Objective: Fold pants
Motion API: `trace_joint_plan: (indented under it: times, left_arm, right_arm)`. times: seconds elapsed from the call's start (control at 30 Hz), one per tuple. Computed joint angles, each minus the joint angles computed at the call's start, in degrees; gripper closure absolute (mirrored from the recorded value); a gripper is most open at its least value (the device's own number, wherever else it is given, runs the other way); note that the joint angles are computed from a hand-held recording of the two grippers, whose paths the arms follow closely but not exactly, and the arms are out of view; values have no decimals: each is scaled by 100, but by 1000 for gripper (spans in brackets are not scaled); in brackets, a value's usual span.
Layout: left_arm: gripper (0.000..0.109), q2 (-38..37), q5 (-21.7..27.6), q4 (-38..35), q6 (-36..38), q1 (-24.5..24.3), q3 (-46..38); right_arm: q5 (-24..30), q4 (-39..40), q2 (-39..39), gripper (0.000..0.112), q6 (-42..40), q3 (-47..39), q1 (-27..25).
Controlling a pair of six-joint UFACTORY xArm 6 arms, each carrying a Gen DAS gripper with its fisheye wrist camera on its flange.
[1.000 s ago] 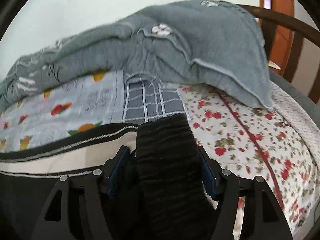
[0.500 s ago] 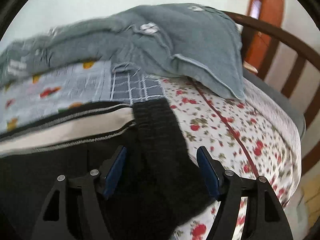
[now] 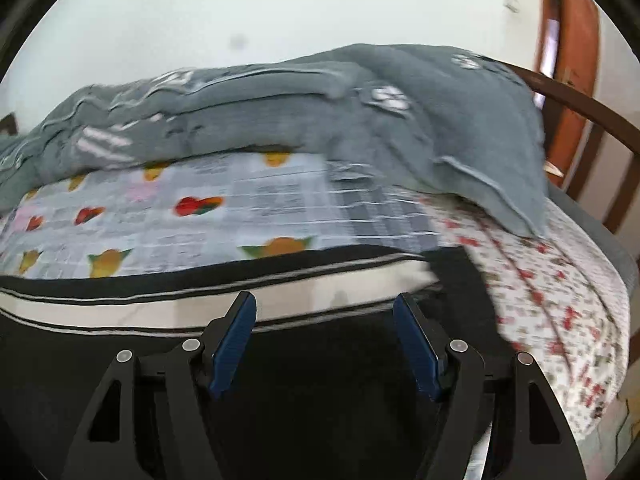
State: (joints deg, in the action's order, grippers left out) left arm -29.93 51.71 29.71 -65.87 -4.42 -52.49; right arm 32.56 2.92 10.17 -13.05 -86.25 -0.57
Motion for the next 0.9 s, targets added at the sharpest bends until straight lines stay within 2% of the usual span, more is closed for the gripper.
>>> trace_joint_plan:
  times: [0.13,0.27,0.3,0.37,0.4,0.43,0.57,0.63,0.7,0.8,0.9]
  left_arm:
    - [51,556,-89,55,359,303,-373]
    - [53,1318,414,-49,832,480,-990]
    - [57,1461,441,-157,932,535,-1076]
    - [75,1505,450,32,815,519,-1104]
    - [86,1421,241,62,844,527,-1028]
    - [88,1286,84,141,741,510,-951]
    - [90,754,-591,771,-19,583,-578]
    - [91,839,-806,715,-181,780,-512]
    - [91,1145,-729,241,70,915,-604]
    - [90,1332,-520,431,-72,797,-672]
    - [78,1364,-307,292,41,744,-840]
  right_arm:
    - [39,107,164,42,52,-68,379]
    - [74,92,311,42,61,-178,671]
    - [80,82,350,42,65,-214,734]
    - [115,67,432,42,66,-307,814]
    - [136,19,483,42,100,-364,855]
    - [153,4,509,42,109,-400,872]
    - [167,111,593,42,15,-534,943]
    - [191,140,662,42,-36,-635,970]
    - [236,193,759,42,-107,-753,1014]
    - [336,352,844,42,-304,-836,1105]
    - [500,892,862,42,-942,-872,1214]
